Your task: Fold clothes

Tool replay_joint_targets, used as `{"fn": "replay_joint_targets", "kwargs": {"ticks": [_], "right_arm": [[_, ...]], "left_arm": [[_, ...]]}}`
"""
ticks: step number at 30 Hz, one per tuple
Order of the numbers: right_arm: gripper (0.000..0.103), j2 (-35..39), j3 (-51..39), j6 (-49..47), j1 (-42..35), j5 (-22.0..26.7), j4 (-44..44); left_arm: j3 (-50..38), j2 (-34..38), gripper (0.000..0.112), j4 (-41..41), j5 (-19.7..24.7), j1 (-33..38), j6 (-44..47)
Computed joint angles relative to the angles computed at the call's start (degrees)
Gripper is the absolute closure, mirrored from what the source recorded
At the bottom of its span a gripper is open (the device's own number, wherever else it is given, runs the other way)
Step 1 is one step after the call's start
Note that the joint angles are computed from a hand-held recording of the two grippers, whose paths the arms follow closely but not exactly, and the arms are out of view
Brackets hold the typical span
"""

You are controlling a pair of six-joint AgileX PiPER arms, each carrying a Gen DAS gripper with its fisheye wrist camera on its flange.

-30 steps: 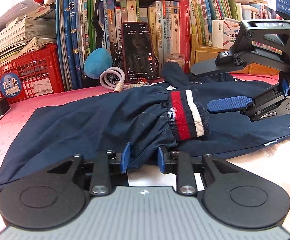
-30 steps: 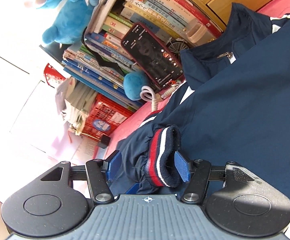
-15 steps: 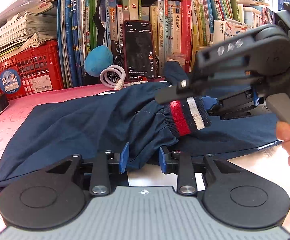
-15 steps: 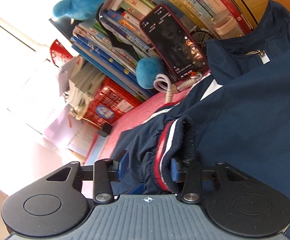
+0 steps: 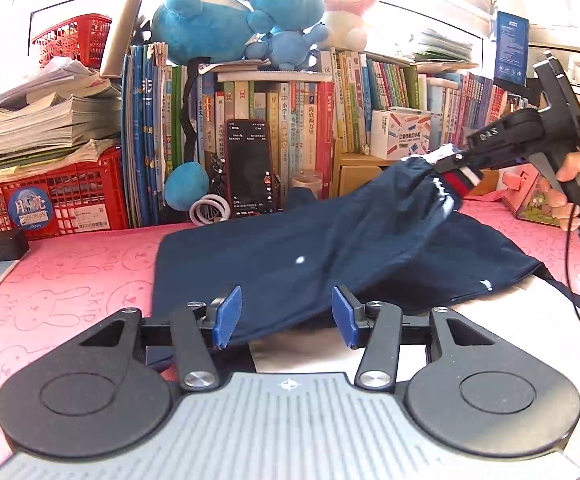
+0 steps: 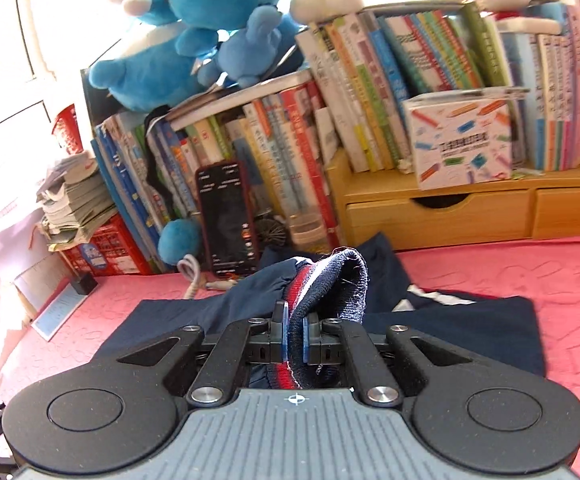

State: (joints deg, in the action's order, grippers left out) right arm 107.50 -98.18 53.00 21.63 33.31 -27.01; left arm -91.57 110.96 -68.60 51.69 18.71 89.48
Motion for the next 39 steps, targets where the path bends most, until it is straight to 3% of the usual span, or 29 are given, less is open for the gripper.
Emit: {"fn": "replay_joint_targets", "kwargs": {"ticks": [4,11,20,23,26,27,28,30,32,35,39], "right_arm": [[0.095,-6.04,8.78,4.15,-3.22,0.34,-4.96],[0.094,-8.82,17.10,6.40,-7.53,-3.42,-6.26],[0.091,-2.42,15.65,4.11,-9.77,-3.43,-4.13],[0.086,-0.45,15.49,6.53,-9.14,-2.81,-6.85],[0.074,-0.21,14.37,5.86,-7.51,0.89,-9.07],[0.057,-0.49,13.61,5.41,-6.83,3.18,-9.34],[0.031,-1.35,13.28,6.67,-5.32,6.40,-11.90],[0.015,-3.36,14.94,12.26,-1.27,10.92,-21.56],[0.014,-5.10,16.61,13.70,1.87,12.46,-27.27],[0.014,-5.15,17.39,15.88,5.32,8.27,-33.32],[0.014,5.53,5.14,10.19,8.62,4.25,-33.63]], "left_arm": [[-1.01,0.99,0.063,2.32,-7.66,-3.29,-1.75],[-5.09,5.68,0.063,13.42,-16.09,-7.88,-11.25],[-6.42,8.06,0.059,21.28,-17.99,-9.72,-15.76],[-5.55,7.77,0.058,22.60,-18.70,-10.11,-16.01],[-3.70,6.25,0.057,21.19,-19.31,-9.82,-14.03],[-3.45,5.70,0.056,19.88,-18.70,-9.33,-12.89],[-3.38,5.22,0.052,18.23,-17.79,-8.71,-11.61],[-4.21,4.81,0.045,15.46,-15.39,-7.66,-10.10],[-5.99,5.09,0.042,15.00,-13.98,-7.93,-11.38],[-8.06,6.14,0.041,16.70,-16.14,-10.87,-15.77],[-14.86,10.70,0.041,25.37,-17.81,-14.90,-30.03]]}}
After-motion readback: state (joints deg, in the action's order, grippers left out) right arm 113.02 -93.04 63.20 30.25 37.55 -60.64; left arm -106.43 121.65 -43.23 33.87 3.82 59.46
